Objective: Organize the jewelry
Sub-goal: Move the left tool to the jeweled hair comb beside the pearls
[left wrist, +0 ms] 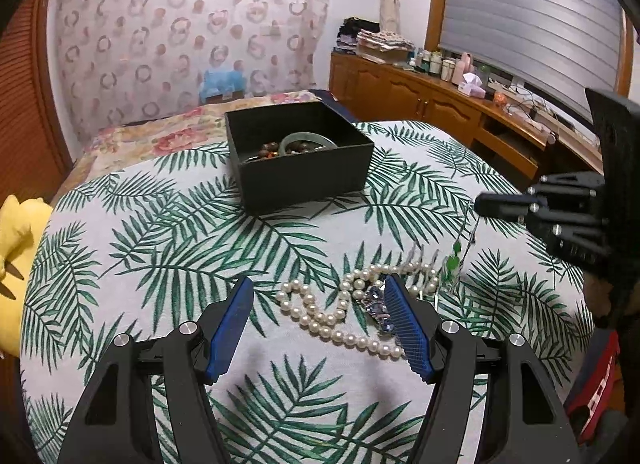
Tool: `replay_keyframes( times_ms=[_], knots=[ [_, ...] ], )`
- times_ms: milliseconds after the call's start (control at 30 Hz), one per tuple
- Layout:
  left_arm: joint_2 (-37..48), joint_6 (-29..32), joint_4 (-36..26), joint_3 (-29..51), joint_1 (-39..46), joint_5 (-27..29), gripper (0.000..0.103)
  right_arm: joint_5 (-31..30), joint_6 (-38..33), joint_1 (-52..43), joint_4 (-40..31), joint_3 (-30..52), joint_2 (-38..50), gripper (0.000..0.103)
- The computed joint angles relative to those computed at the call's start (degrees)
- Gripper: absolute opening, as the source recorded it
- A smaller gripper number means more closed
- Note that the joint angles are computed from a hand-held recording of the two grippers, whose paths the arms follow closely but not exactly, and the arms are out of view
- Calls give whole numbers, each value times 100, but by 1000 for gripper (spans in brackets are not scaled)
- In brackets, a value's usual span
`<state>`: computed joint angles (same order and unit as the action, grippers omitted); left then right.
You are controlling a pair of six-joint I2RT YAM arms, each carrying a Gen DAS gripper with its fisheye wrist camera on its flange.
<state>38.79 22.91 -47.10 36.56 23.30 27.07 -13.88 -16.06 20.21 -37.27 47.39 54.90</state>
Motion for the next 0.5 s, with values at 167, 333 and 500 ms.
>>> replay_keyframes(
  times_ms=[167,333,500],
  knots=[
    [-61,-174,21,-62,-337,-165,65,-139,-162,-437,-43,61,-46,1],
    [-201,-452,65,-181,-983,-501,65,-275,-247,-679,-63,55,-26,1],
    [-247,-651,158,-287,-1562,-784,65,-393,-250,-770,-61,-1,-33,1]
  ],
)
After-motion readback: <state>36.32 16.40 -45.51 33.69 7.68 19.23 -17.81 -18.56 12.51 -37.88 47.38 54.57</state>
